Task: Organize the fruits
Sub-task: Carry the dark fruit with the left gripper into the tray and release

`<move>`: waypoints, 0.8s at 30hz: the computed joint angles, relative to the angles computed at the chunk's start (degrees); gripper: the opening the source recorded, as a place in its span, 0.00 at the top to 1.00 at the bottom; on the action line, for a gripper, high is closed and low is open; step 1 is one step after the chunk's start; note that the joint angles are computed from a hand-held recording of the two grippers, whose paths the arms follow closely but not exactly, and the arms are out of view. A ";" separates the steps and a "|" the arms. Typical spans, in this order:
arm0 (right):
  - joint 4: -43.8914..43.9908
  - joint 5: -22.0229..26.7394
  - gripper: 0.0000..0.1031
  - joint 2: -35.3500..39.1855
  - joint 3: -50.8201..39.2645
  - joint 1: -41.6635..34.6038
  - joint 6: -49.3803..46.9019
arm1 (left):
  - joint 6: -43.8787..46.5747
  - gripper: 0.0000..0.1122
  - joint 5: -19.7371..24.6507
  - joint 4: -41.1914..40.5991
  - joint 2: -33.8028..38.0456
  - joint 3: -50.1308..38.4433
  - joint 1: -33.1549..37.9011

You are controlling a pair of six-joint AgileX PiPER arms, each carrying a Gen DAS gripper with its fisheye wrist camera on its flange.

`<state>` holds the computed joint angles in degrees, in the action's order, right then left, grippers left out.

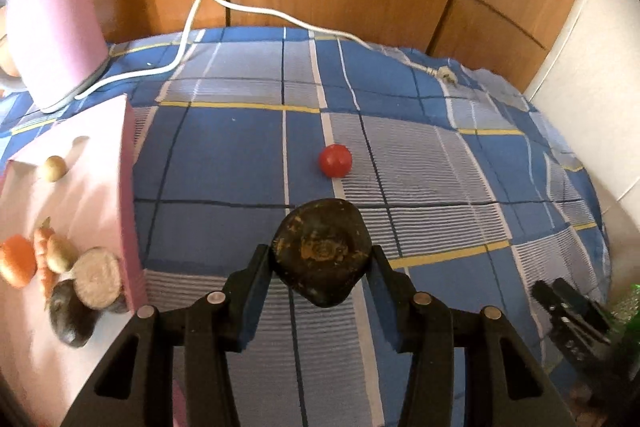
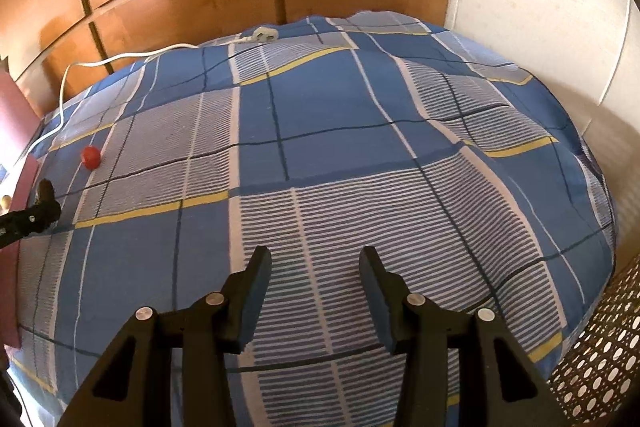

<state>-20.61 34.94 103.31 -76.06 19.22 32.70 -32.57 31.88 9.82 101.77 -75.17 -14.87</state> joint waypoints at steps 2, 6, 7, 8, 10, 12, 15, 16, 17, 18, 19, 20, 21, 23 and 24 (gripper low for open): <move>0.14 0.13 0.55 0.04 -0.08 0.53 -0.38 | -0.93 0.57 -0.52 0.21 -2.17 1.48 0.14; 0.45 0.23 0.55 -0.13 -0.16 1.20 -1.04 | -2.18 0.57 -1.46 0.34 -6.66 4.49 1.22; 0.58 0.31 0.55 -0.11 -0.25 1.26 -1.23 | -1.83 0.57 -1.59 -0.26 -7.63 5.12 1.85; 0.55 0.35 0.55 -0.18 -0.26 1.36 -1.22 | -2.07 0.57 -1.76 -0.56 -8.84 5.89 2.81; 0.25 0.38 0.55 -0.37 -0.22 1.60 -1.05 | -1.73 0.57 -1.78 -1.35 -10.31 6.63 4.74; -0.03 0.42 0.55 -0.60 -0.19 1.84 -0.97 | -1.69 0.57 -2.17 -1.63 -11.93 7.87 7.10; -0.56 0.52 0.55 -0.93 -0.24 2.27 -0.74 | -3.54 0.57 -3.10 0.00 -14.51 10.48 10.62; -0.73 0.56 0.55 -1.00 -0.29 2.39 -0.68 | -4.49 0.57 -3.49 0.81 -15.38 11.59 12.11; -0.91 0.58 0.55 -1.07 -0.35 2.55 -0.67 | -5.47 0.57 -3.69 1.66 -16.20 12.76 13.85; -0.95 0.68 0.55 -0.99 -0.50 2.64 -0.71 | -6.39 0.57 -3.82 2.40 -16.81 13.79 15.15; -0.94 0.78 0.55 -0.89 -0.59 2.75 -0.76 | -7.51 0.57 -3.91 3.15 -17.43 14.87 16.56; -1.00 0.89 0.55 -0.80 -0.68 2.83 -0.75 | -7.99 0.57 -4.21 3.35 -18.17 16.16 17.92; -1.24 1.01 0.55 -0.68 -0.69 3.03 -0.57 | -9.16 0.57 -4.41 4.01 -18.99 17.67 19.47; -1.59 1.07 0.55 -0.43 -0.56 3.38 -0.31 | -12.10 0.57 -4.40 6.14 -20.32 19.98 21.50; -1.76 1.07 0.55 -0.32 -0.50 3.49 -0.10 | -13.86 0.57 -4.35 7.67 -20.98 21.30 22.48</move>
